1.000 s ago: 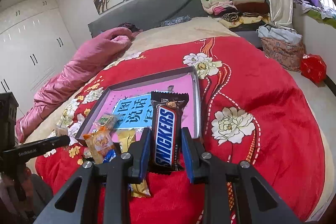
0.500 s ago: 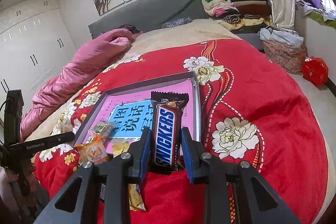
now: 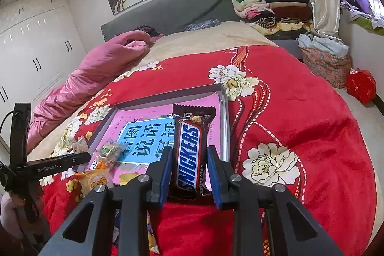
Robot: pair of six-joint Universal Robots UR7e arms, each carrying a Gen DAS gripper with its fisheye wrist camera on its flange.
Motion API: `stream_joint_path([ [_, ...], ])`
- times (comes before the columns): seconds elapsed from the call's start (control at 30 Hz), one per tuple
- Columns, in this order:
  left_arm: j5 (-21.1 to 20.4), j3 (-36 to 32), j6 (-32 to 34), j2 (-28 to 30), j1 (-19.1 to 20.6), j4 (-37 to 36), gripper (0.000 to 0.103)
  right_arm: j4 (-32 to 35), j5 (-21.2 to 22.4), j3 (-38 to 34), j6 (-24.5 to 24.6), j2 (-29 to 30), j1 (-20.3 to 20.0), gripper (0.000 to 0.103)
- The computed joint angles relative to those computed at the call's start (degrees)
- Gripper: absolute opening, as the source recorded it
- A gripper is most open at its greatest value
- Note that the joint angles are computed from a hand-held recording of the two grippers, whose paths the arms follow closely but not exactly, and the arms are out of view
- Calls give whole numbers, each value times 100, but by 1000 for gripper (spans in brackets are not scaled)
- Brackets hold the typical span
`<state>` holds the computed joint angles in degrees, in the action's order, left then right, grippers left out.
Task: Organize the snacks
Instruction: 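Carry the Snickers and biscuit pack into the tray and release both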
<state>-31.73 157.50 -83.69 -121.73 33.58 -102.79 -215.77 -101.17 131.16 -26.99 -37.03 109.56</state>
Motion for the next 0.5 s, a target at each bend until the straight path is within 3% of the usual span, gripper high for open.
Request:
stream_joint_path([
  [0.2,-7,78,495,320,276,-790,36,33,-30,-107,-18,66,-39,29],
  [0.5,17,113,812,548,446,-1252,36,65,-66,-250,-8,157,-79,29],
])
